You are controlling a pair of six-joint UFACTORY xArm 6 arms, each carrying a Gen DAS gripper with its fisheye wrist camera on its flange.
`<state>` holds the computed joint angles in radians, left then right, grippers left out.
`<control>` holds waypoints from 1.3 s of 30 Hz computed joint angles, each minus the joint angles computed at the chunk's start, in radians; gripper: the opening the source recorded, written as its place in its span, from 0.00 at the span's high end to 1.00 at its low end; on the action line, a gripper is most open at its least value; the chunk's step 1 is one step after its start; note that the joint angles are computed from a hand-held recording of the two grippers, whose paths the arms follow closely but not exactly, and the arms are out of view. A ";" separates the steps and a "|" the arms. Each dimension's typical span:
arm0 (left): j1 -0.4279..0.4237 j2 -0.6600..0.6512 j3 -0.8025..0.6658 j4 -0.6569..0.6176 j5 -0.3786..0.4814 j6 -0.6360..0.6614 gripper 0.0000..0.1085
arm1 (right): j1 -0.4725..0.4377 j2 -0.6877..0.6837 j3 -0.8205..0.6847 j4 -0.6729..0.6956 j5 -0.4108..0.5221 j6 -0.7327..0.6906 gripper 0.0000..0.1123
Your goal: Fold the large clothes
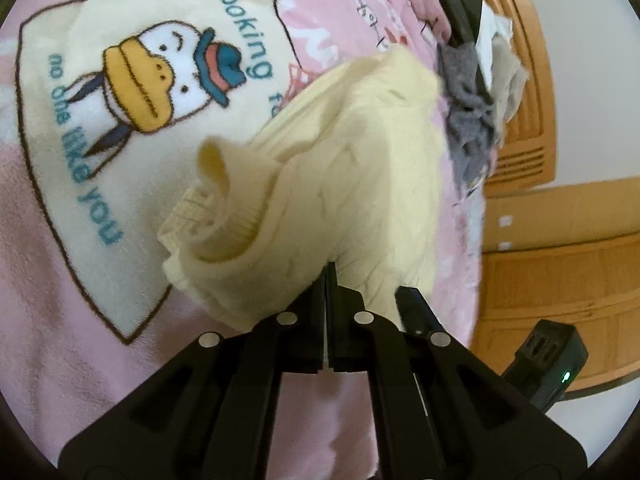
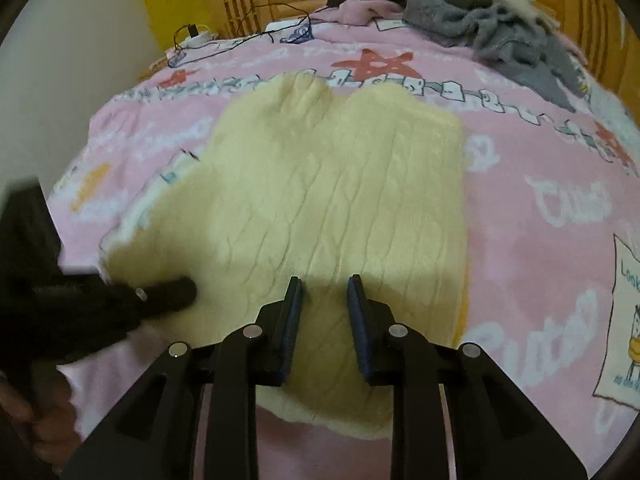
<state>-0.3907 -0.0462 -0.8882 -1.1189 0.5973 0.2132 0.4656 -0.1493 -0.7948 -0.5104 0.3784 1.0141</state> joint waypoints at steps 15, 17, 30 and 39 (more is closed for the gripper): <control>0.014 -0.068 -0.194 0.546 0.164 -0.193 0.97 | -0.086 -0.412 0.320 0.322 -0.181 0.022 0.26; 0.044 0.019 -0.354 0.507 0.346 -0.080 0.97 | -0.109 -0.385 0.319 0.532 -0.206 -0.167 0.26; 0.123 0.547 -0.951 0.556 0.725 0.017 0.11 | -0.175 -0.034 0.027 1.123 -0.039 -0.780 0.26; 0.177 0.769 -1.116 0.338 0.871 -0.010 0.11 | -0.165 0.113 -0.045 1.316 -0.077 -1.016 0.24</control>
<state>-0.2140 0.7226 -2.0038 -0.7813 1.4679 0.2031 0.3008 -0.0365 -0.8397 0.8056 0.3012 -0.0023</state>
